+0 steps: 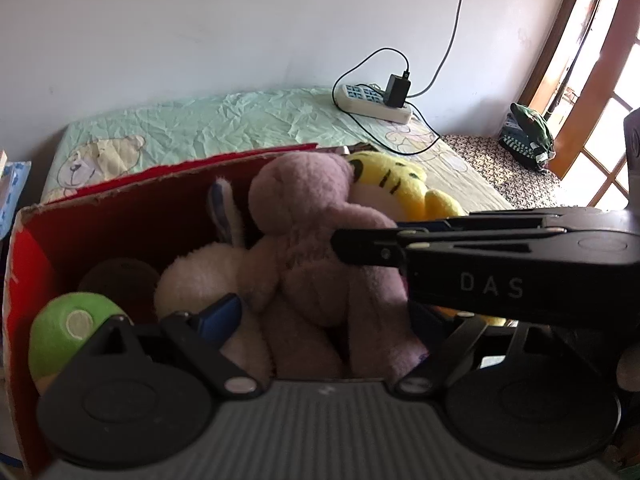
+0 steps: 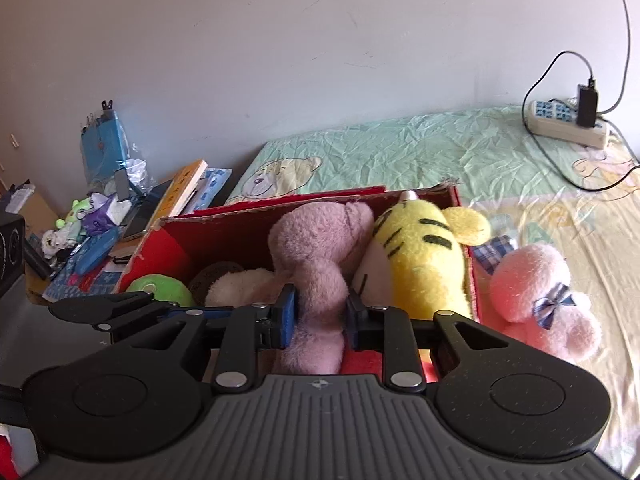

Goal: Organize objects
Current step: 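Lower the pink teddy bear into the red box with the right gripper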

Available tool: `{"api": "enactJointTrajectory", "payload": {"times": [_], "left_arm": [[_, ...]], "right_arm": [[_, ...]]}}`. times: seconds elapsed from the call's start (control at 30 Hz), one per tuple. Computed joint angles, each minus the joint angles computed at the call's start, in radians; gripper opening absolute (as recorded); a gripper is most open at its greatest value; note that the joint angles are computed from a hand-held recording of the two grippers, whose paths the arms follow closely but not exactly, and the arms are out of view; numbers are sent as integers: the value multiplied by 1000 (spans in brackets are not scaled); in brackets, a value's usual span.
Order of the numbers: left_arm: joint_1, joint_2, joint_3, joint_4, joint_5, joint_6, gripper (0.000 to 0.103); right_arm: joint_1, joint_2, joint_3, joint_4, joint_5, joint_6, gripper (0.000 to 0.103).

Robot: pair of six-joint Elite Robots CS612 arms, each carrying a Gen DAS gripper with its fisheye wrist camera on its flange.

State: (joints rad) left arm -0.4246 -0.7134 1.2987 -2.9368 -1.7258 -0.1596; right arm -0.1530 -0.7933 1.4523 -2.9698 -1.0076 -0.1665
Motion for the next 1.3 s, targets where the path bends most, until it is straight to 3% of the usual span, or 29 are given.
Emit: {"api": "enactJointTrajectory", "payload": {"times": [0.23,0.4,0.83,1.3], "left_arm": [[-11,-4,2,26,39,11,88],[-22,-14,0,63,88,18,88],[-44,-38,14,134,173,3,88],[-64,-60,53,106,248,-12,88]], "right_arm": [[25,5,-5,-2,-79,-88,25],[7,-6,11,1,-22,-29,31],[-18,-25,59,-16,42,101,30],[-29,-32,81,-25,60,145,30]]}}
